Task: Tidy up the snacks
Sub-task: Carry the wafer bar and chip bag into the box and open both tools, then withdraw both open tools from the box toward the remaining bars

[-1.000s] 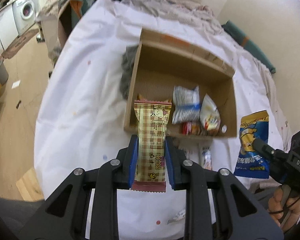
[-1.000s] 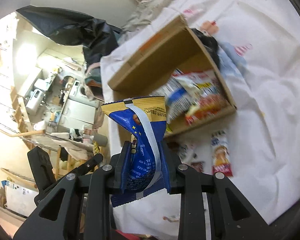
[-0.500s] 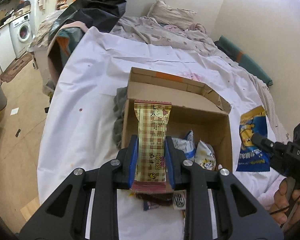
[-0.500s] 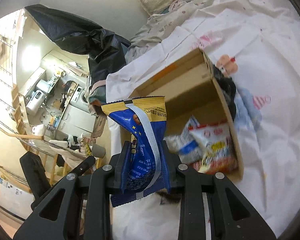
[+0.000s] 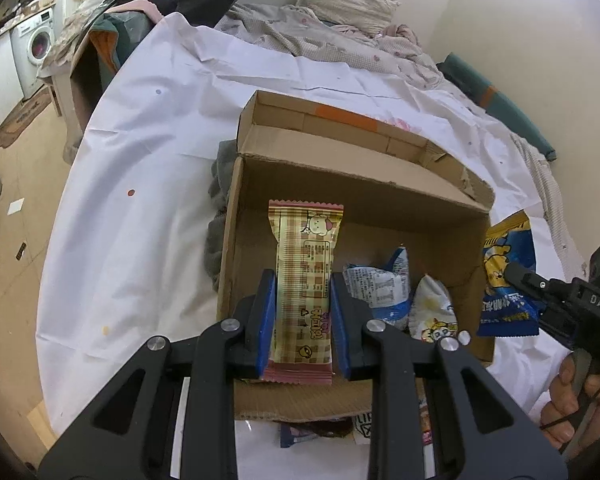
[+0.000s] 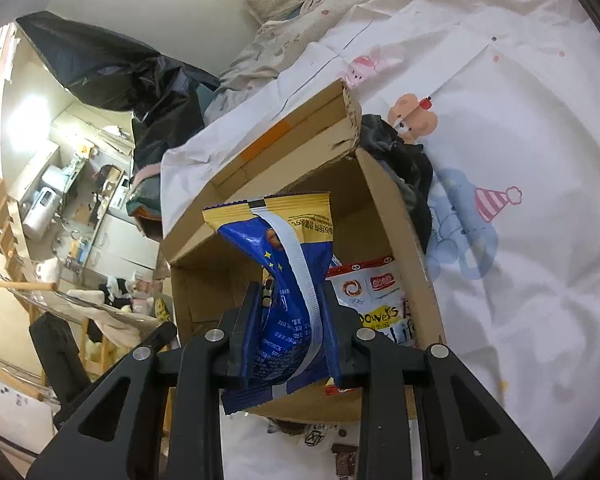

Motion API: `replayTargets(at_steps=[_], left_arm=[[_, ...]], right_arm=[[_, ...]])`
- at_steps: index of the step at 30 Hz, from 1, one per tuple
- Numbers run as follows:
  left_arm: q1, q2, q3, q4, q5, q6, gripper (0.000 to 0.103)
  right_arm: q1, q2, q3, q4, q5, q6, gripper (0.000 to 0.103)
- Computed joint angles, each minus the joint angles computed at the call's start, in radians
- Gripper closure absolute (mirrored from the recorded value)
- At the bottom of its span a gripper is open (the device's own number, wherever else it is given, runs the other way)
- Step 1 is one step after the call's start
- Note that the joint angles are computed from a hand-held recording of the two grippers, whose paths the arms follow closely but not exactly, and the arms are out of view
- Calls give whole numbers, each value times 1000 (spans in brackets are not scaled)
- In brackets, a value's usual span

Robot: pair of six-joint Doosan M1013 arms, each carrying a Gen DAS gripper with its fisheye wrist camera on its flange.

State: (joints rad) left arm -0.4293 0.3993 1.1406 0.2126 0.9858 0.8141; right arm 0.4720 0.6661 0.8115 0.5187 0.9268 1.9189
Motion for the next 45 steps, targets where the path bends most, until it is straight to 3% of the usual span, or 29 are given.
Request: replayTargets(at_steps=[6, 10, 13, 25, 31, 33, 35, 36, 38, 40, 45], left_arm=[[-1, 18, -12, -31, 31, 30, 81], [-8, 24, -18, -6, 58, 24, 80], [-15, 35, -31, 29, 95, 31, 80], [-19, 40, -35, 50, 107, 48, 80], [-22, 19, -4, 65, 63, 39, 73], [-22, 16, -1, 61, 63, 46, 66], [-23, 8, 8, 55, 51, 47, 46], [-23, 4, 12, 55, 42, 46, 41], [-26, -5, 21, 62, 23, 46, 24], [-32, -15, 28, 92, 12, 27, 16], [-32, -35, 50, 93, 1, -1, 15]], right_arm=[[16, 63, -93, -4, 134, -8, 74], [51, 106, -188, -173, 258, 10, 73], [54, 108, -190, -158, 260, -14, 73], [56, 127, -219, -172, 302, 10, 70], [61, 120, -209, -185, 297, -10, 66], [62, 116, -204, -181, 282, -10, 53], [56, 100, -175, -139, 241, -26, 37], [53, 94, -163, -125, 223, -33, 30], [53, 80, -143, -124, 190, -40, 29], [51, 79, -142, -122, 190, -32, 28], [49, 60, -111, -138, 188, -18, 28]])
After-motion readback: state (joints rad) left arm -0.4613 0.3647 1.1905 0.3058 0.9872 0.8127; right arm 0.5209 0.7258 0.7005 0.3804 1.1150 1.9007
